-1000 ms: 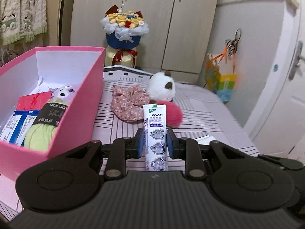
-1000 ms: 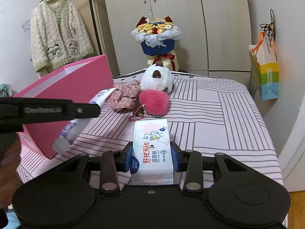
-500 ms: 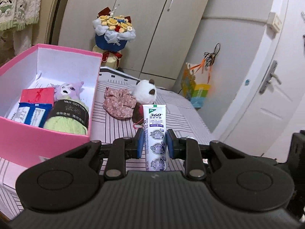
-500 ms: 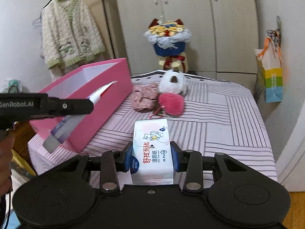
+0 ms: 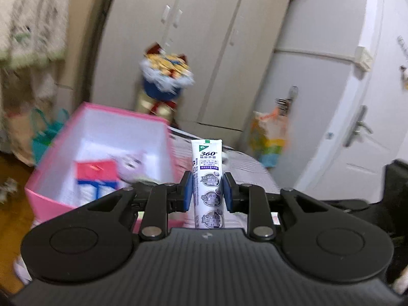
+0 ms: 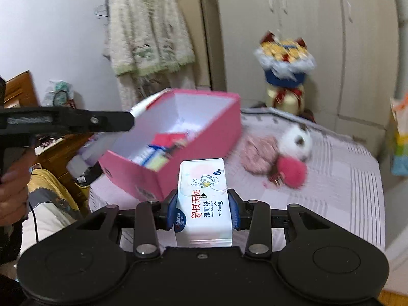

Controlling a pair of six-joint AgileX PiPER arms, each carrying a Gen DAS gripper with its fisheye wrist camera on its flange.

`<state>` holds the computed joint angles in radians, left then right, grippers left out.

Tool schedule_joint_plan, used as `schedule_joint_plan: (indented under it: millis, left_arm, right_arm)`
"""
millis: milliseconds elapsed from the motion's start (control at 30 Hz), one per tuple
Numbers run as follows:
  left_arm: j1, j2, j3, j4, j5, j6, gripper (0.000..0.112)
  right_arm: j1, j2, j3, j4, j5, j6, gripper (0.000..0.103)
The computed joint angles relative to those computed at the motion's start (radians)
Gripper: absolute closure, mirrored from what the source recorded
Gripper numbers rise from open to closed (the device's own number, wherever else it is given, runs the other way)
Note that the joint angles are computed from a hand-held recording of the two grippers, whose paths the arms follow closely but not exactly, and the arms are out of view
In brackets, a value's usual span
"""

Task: Organize soft objects
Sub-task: 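Lower the tissue pack and toothpaste tube into the pink box and open both tools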

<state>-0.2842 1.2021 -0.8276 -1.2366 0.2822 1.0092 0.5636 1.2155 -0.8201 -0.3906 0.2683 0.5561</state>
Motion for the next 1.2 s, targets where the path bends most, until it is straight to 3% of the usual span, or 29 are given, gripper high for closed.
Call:
schedule_joint_plan:
  millis: [67, 133, 267, 333, 500, 700, 800, 967, 1067, 1200]
  left_arm:
    - [0.039, -0.001, -0.009, -0.006, 0.017, 0.020, 0.088]
    - [0.074, 0.007, -0.027, 0.012, 0.033, 0.016, 0.088]
    - [0.143, 0.046, -0.076, 0.042, 0.074, 0.007, 0.088]
    - [0.147, 0.089, -0.123, 0.168, 0.063, -0.105, 0.088]
    - [0.202, 0.240, -0.240, 0.186, 0.109, -0.151, 0.088]
    - [0.209, 0.439, -0.427, 0.366, 0.110, -0.346, 0.088]
    - [0.217, 0.527, -0.521, 0.498, 0.130, -0.490, 0.088]
    - [0.222, 0.667, -0.714, 0.733, 0.248, -0.750, 0.088]
    - [0.230, 0.705, -0.771, 0.752, 0.303, -0.787, 0.088]
    - [0.231, 0.717, -0.781, 0.769, 0.320, -0.823, 0.088]
  right_arm:
    - [0.034, 0.036, -0.047, -0.072, 0.003, 0.062, 0.058]
    - [0.045, 0.080, -0.102, -0.019, -0.004, -0.003, 0.058]
    - [0.067, 0.180, -0.206, -0.107, -0.026, 0.041, 0.058]
    - [0.050, 0.249, -0.270, -0.056, -0.049, -0.022, 0.058]
    - [-0.008, 0.427, -0.435, 0.126, -0.069, -0.203, 0.058]
    - [-0.050, 0.661, -0.735, 0.316, 0.087, -0.459, 0.059]
    - [-0.075, 0.788, -0.942, 0.387, 0.226, -0.567, 0.058]
    - [-0.097, 0.962, -1.238, 0.425, 0.434, -0.627, 0.059]
    - [-0.102, 1.018, -1.336, 0.448, 0.512, -0.638, 0.058]
    - [-0.106, 1.044, -1.378, 0.481, 0.552, -0.670, 0.058]
